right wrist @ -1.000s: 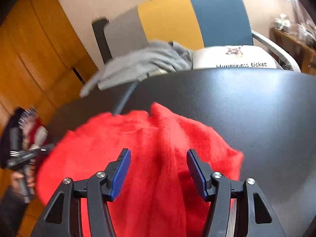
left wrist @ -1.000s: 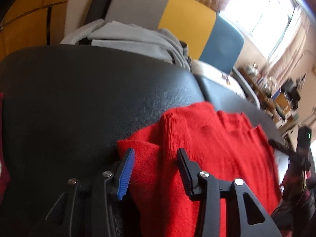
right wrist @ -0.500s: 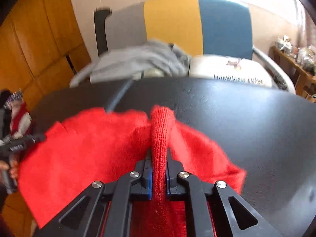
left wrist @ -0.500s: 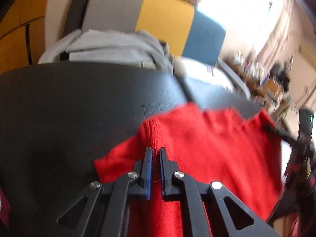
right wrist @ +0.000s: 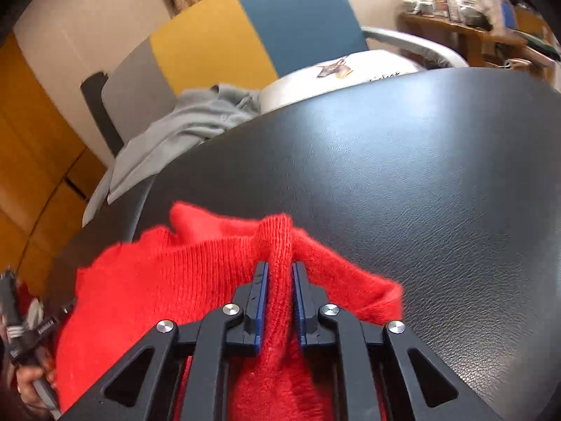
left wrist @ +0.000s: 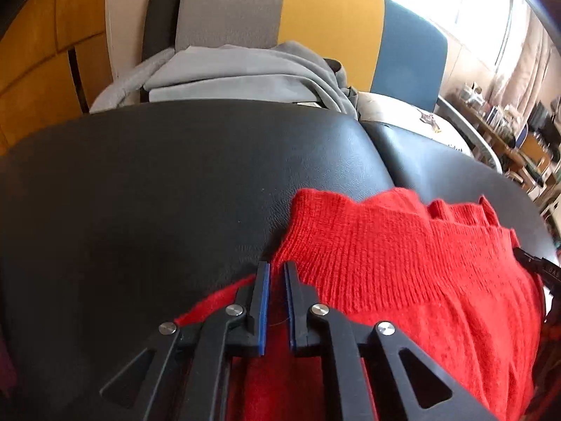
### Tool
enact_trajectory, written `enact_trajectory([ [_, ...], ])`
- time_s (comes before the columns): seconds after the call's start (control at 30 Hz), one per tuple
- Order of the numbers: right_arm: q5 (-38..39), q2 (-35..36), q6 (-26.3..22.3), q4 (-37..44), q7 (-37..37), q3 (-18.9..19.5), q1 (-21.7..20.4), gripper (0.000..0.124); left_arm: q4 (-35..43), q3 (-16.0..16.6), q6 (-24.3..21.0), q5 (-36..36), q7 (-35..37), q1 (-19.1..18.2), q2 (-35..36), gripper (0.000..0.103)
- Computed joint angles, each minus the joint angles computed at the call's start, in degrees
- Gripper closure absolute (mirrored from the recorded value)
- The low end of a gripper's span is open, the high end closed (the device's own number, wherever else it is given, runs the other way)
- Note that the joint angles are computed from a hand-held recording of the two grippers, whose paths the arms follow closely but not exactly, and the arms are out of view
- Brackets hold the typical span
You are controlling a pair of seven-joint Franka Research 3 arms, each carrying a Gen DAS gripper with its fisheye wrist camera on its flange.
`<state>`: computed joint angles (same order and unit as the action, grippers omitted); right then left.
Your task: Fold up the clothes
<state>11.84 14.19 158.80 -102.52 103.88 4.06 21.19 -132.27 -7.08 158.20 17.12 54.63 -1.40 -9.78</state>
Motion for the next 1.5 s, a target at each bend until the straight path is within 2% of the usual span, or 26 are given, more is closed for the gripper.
enact_trajectory([
  [0.07, -0.54, -0.24, -0.15, -0.10, -0.43, 0.05, 0.22, 0.107, -1.87, -1.54, -1.17, 4.49, -2.51, 0.78, -2.11, 0.096],
  [0.2, 2.70, -2.06, 0.27, -2.41, -4.51, 1.99, -0.47, 0.103, -8.41, -1.94, -1.22, 6.35, -4.56, 0.80, -8.18, 0.095],
  [0.3, 12.26, -4.69, 0.67, -6.03, -13.74, 5.13, -2.48, 0.092, -11.23, -1.19, -4.66, 4.79, -2.99, -0.60, -12.70, 0.093],
  [0.37, 15.42, -6.69, -1.55, -7.04, -18.05, 5.24, -2.59, 0.084, -11.29, -0.74, -9.01, 2.98, -1.90, -1.20, -15.07, 0.091],
  [0.4, 16.51, -7.66, -2.85, -7.38, -19.80, 5.06, -2.50, 0.083, -11.25, -1.56, -10.59, 3.75, -2.84, -0.52, -16.23, 0.091],
  [0.43, 21.31, -9.38, -3.15, -8.46, -24.05, 5.34, -3.03, 0.080, -11.39, -2.83, -11.51, 5.44, -4.39, 0.39, -17.70, 0.091],
  [0.47, 28.91, -11.50, -3.62, -9.75, -30.16, 5.53, -3.63, 0.071, -11.58, -4.00, -11.97, 6.96, -5.97, 0.89, -19.33, 0.089],
  [0.53, 42.42, -16.90, -7.81, -13.13, -40.78, 3.90, -3.70, 0.056, -12.21, -3.29, -10.08, 5.64, -5.86, -1.47, -21.47, 0.087],
  [0.57, 46.07, -19.16, -11.01, -14.73, -44.05, 2.44, -3.42, 0.052, -12.49, -2.60, -8.45, 4.19, -5.21, -3.08, -22.07, 0.086],
  [0.63, 49.43, -23.17, -18.05, -18.07, -48.03, -0.36, -3.13, 0.051, -12.21, -1.55, -4.65, 0.74, -3.11, -7.01, -21.61, 0.085],
  [0.7, 49.16, -26.96, -24.92, -21.74, -49.93, -2.45, -3.13, 0.051, -10.46, -0.41, -1.67, -3.45, 1.26, -12.20, -18.72, 0.085],
  [0.8, 46.30, -31.28, -31.37, -26.52, -50.71, -3.61, -2.99, 0.049, -5.99, 0.68, 2.42, -9.81, 10.28, -19.83, -11.63, 0.085],
  [0.9, 44.35, -32.73, -31.89, -29.35, -50.26, -3.46, -2.86, 0.044, 0.28, -1.76, 3.18, -11.94, 17.28, -22.36, -4.27, 0.085],
  [1.0, 48.78, -32.73, -34.35, -30.06, -53.52, -5.15, -2.06, 0.044, 5.32, -3.76, 2.39, -14.72, 22.48, -22.97, 0.84, 0.085],
  [1.07, 51.78, -30.99, -39.38, -28.63, -56.06, -6.68, -1.98, 0.043, 7.84, -5.20, 1.71, -15.55, 24.46, -22.50, 3.52, 0.085],
  [1.17, 53.25, -29.76, -43.55, -26.89, -58.19, -6.83, -3.11, 0.043, 9.04, -6.48, -0.01, -16.80, 26.99, -21.38, 5.74, 0.085],
  [1.23, 56.03, -27.66, -50.86, -24.57, -60.54, -8.20, -3.84, 0.043, 8.13, -6.92, 1.07, -18.79, 28.77, -20.91, 5.84, 0.084],
  [1.3, 51.69, -23.69, -59.51, -20.06, -60.06, -7.57, -4.81, 0.038, 6.70, -6.95, 3.13, -22.13, 31.42, -20.94, 5.46, 0.083],
  [1.43, 39.46, -20.73, -67.66, -14.39, -58.16, -4.20, -6.16, 0.036, 5.02, -7.01, 5.52, -25.63, 34.91, -21.21, 5.06, 0.080],
  [1.5, 32.91, -21.29, -68.41, -12.40, -56.75, -2.95, -6.53, 0.039, 4.54, -7.07, 6.36, -26.52, 35.85, -21.46, 5.02, 0.080],
])
